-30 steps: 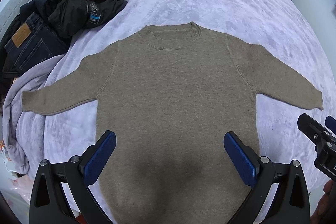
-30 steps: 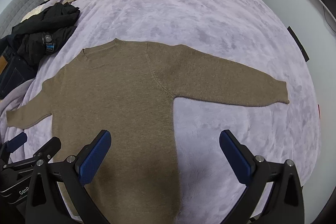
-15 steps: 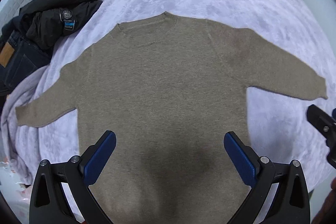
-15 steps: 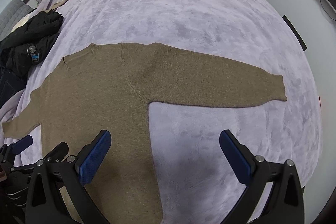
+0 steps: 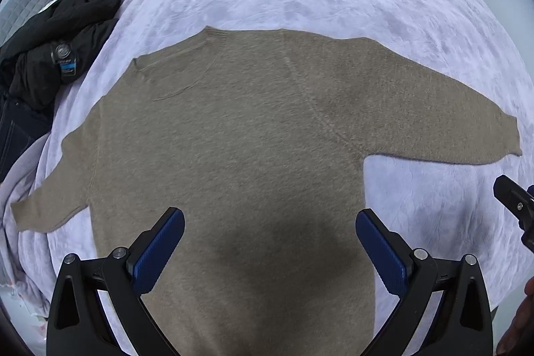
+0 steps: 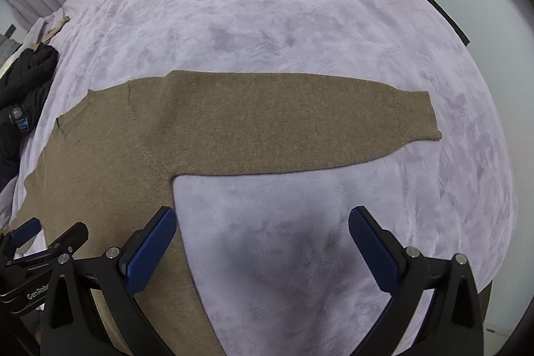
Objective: Fold small clothes
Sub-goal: 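Grasp the sweater's sleeve cuff with the right tool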
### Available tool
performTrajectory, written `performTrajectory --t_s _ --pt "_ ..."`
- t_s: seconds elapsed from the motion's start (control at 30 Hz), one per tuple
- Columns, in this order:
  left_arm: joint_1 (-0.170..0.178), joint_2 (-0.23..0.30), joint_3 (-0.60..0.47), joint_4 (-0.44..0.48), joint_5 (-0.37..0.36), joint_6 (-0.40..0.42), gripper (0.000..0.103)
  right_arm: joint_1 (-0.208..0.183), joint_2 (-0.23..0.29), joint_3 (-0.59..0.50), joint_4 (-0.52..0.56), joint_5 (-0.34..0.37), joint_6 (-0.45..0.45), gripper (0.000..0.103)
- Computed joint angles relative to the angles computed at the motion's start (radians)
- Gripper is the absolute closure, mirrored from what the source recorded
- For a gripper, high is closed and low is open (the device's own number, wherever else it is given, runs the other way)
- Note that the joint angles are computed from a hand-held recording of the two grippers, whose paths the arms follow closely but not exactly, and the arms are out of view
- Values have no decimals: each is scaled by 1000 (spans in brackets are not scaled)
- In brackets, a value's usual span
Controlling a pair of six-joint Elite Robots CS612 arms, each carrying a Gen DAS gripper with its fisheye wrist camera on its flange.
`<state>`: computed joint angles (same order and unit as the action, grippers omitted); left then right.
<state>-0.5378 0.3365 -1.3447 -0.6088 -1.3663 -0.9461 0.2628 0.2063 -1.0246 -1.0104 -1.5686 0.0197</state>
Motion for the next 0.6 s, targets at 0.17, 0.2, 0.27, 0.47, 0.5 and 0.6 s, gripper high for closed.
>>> performTrajectory --t_s 0.17,0.2,0.27,0.47,0.5,0.6 --pt "4 -4 75 -50 -6 23 0 -42 20 19 -27 14 41 0" --pt "5 -5 88 -58 -5 29 0 -53 27 17 -33 20 50 0" --pt "6 -9 120 -72 -8 39 0 -75 40 20 -47 30 86 0" --pt "10 -16 162 -78 -12 26 0 -150 105 -23 -125 86 248 1" --pt "10 -15 162 -75 -15 23 0 -161 121 -39 -152 113 267 1" --pt "9 -13 161 -55 -22 14 0 -187 158 -57 -237 212 319 1"
